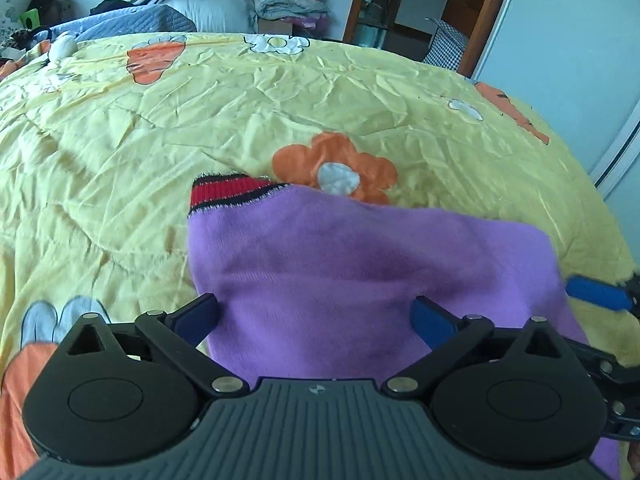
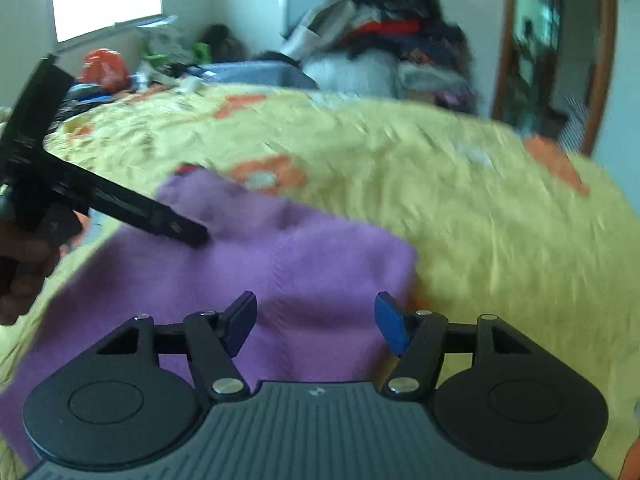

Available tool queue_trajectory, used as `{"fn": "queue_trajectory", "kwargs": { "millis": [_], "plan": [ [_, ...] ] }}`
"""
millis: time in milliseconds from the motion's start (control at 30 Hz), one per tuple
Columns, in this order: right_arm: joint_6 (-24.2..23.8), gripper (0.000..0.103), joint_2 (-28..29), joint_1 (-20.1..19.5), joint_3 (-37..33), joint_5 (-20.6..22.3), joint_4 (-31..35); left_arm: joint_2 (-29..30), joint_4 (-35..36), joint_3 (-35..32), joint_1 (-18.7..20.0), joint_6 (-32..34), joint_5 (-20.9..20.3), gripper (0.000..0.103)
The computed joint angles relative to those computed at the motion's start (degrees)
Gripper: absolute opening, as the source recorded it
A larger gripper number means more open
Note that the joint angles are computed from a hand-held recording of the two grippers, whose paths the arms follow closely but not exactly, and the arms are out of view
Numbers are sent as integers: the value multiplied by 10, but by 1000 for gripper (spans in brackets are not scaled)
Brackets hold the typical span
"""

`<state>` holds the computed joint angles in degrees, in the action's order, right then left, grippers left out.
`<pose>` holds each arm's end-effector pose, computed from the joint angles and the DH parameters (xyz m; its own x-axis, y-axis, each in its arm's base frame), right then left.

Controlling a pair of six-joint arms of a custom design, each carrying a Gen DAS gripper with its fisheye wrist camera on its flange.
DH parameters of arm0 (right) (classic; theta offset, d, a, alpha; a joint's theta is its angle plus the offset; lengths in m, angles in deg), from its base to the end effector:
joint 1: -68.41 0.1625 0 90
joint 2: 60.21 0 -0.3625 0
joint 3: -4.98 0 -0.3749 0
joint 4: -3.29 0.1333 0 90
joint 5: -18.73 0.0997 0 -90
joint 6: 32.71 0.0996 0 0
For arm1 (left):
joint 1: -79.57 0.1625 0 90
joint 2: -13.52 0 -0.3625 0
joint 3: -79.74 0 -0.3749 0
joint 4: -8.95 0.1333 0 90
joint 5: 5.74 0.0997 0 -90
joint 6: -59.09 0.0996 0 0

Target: Fold small clothes

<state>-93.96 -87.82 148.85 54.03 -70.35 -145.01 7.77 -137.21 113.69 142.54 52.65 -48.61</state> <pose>-0.0014 -0.8208 0.1736 -0.5915 -0.6164 0.5197 -0.8019 0.5168 -0.2998 -0.1848 -0.8161 0.0086 -0.8024 -0.0852 -0.5907 0.3134 0.7822 -0.5385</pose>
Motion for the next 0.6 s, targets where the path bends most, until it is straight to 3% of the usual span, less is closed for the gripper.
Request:
{"fn": "queue_trajectory", "kwargs": {
  "millis": [100, 167, 200, 300, 367, 600],
  "plan": [
    [16, 64, 71, 8, -118, -33, 73, 8, -18, -1, 1, 3, 6, 103],
    [38, 82, 109, 5, -190, -37, 104, 7, -21, 2, 0, 3, 10, 103],
    [60, 82, 114, 3, -209, -34, 125, 1, -17, 10, -1, -8, 11, 103],
    [64, 82, 69, -1, -144, -35, 94, -25, -23, 53, -4, -26, 9, 103],
    [81, 82, 25, -14, -90, -13, 100, -49, -39, 97, -8, -38, 8, 103],
    [171, 82, -29, -70, -75, 72, 228, -124, -101, 251, -23, -40, 9, 103]
  ]
}}
